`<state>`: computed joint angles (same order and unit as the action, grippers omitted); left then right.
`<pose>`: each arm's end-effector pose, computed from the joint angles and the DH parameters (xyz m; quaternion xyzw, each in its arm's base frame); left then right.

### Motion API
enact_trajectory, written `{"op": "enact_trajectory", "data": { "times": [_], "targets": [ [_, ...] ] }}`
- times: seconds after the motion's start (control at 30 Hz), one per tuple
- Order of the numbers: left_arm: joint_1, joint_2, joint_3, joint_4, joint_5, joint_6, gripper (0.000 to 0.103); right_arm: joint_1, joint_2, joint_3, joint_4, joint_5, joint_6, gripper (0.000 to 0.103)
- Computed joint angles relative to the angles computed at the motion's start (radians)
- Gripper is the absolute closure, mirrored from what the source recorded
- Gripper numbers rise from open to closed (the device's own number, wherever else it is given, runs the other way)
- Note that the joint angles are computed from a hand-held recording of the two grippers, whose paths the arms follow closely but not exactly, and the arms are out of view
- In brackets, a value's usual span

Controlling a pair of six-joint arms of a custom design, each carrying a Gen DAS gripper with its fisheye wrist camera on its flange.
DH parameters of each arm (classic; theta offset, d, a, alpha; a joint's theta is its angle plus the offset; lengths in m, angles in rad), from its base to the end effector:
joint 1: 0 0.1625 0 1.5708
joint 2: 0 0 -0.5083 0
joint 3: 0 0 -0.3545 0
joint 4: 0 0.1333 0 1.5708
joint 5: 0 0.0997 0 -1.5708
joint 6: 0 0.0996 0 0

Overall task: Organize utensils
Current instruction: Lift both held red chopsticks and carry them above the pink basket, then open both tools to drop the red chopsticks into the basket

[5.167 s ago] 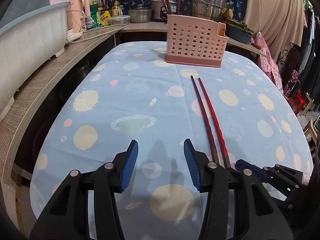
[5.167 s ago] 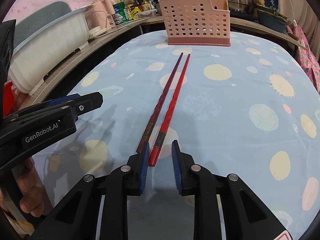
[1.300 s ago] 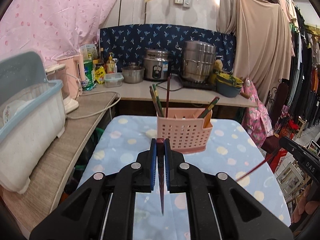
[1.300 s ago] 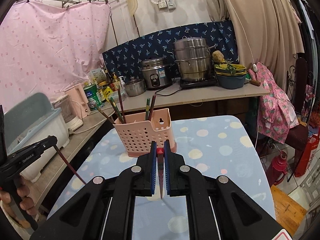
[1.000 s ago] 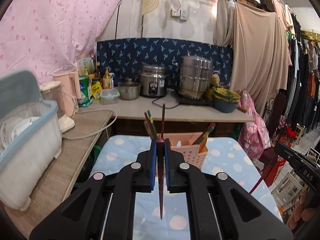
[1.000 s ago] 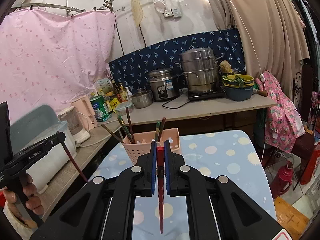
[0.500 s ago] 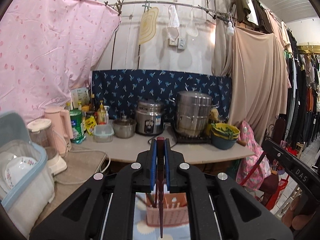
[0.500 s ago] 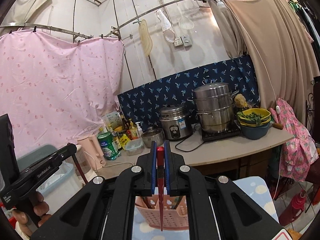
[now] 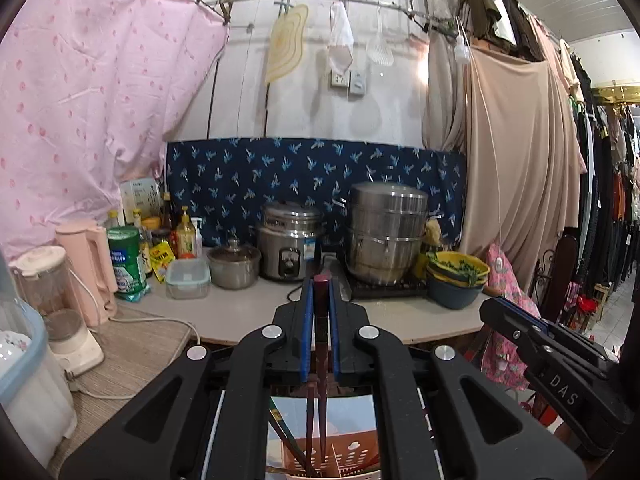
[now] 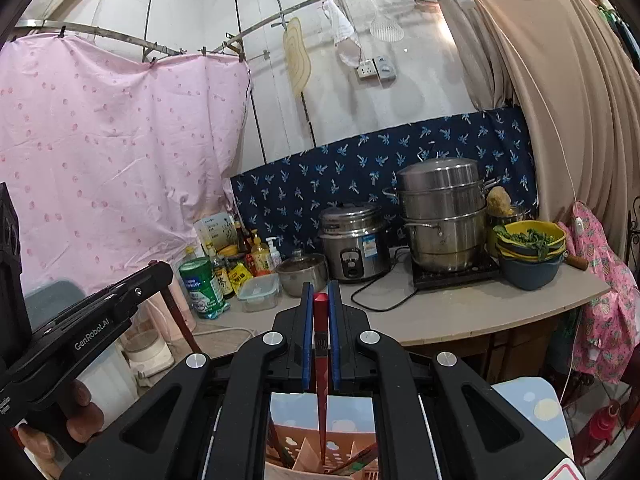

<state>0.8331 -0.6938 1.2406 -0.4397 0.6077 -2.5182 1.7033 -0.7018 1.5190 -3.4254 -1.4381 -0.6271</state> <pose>-0.3382 -0.6919 0.1980 0.1743 0.7072 -0.6110 0.3102 0.2465 -0.7404 0.2678 0.3518 -0.7926 0.4937 0.0653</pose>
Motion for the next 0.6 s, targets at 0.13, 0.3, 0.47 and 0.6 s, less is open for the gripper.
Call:
{"op": "enact_trajectory", "data": {
  "times": [0.13, 0.3, 0.47, 0.6],
  "targets": [
    [0.025, 0.029, -0.021, 0.053, -0.011, -0.043, 0.096, -0.012, 0.027, -0.011, 0.022, -0.030, -0.015, 0.096],
    [0.036, 0.044, -0.012, 0.095, -0.028, -0.099, 0.095, -0.025, 0.036, 0.005, 0.044, -0.057, -0.032, 0.096],
    [0.018, 0.038, 0.050, 0.041, -0.067, -0.083, 0.064, -0.035, 0.025, 0.071, -0.019, -0.068, -0.063, 0.071],
    [-0.005, 0.035, 0.082, 0.034, -0.111, -0.092, 0.059, -0.042, -0.001, 0.133, -0.059, -0.059, -0.067, 0.069]
  ]
}}
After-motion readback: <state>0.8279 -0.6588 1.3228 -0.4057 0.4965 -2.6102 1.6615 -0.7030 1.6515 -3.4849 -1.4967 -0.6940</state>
